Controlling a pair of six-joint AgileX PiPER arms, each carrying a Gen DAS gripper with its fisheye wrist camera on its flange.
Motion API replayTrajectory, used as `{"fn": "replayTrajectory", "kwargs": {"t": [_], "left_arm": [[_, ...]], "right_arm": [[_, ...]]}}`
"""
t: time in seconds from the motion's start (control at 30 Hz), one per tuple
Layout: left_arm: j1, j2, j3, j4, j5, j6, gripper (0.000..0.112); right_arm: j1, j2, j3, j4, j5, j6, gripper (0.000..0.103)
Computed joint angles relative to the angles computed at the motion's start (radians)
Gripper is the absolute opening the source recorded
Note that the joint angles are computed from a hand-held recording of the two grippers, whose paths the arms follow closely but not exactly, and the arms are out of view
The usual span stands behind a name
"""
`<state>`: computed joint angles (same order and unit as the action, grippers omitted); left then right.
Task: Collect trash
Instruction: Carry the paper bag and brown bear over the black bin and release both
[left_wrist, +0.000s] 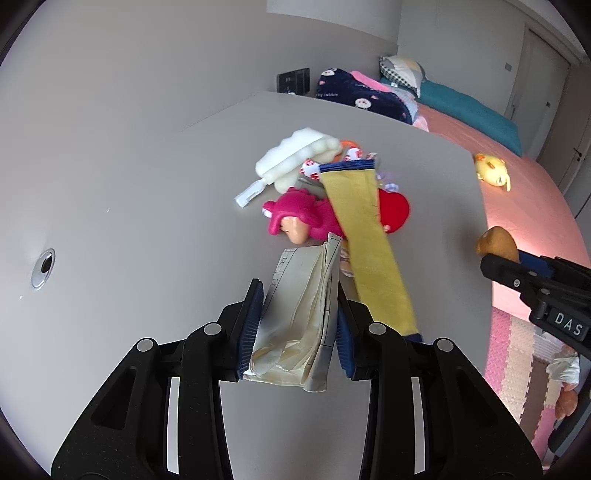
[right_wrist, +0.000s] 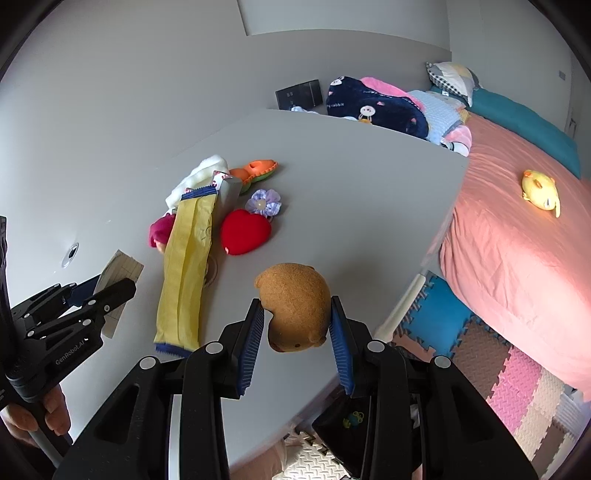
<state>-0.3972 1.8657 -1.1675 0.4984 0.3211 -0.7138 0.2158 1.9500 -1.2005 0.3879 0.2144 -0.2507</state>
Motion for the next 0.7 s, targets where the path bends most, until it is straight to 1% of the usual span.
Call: {"fn": "replayTrajectory", "kwargs": {"t": [0.2, 0.37, 0.57, 0.7], "left_arm": [[-0.059, -0.028, 0.019, 0.035, 0.0, -0.052, 0.036], [-0.118, -0.028, 0.006, 0.037, 0.009, -0.06, 0.036], [-0.199, -0.009, -0.025, 0.043, 0.017, -0.065, 0.036], [-0.25, 0.016, -0.058, 0.046, 0.031, -0.066, 0.036]], "right_arm": [[-0.02, -0.079, 0.118, 0.112, -0.041, -0.117, 0.037], [-0.043, -0.138, 0.206, 0.195, -0.072, -0.205, 0.037], [-0.088, -0.209, 0.311, 0.438, -0.101, -0.459, 0.037], [-0.132, -0.257, 0.377, 0.643, -0.109, -0.673, 0.037]]}}
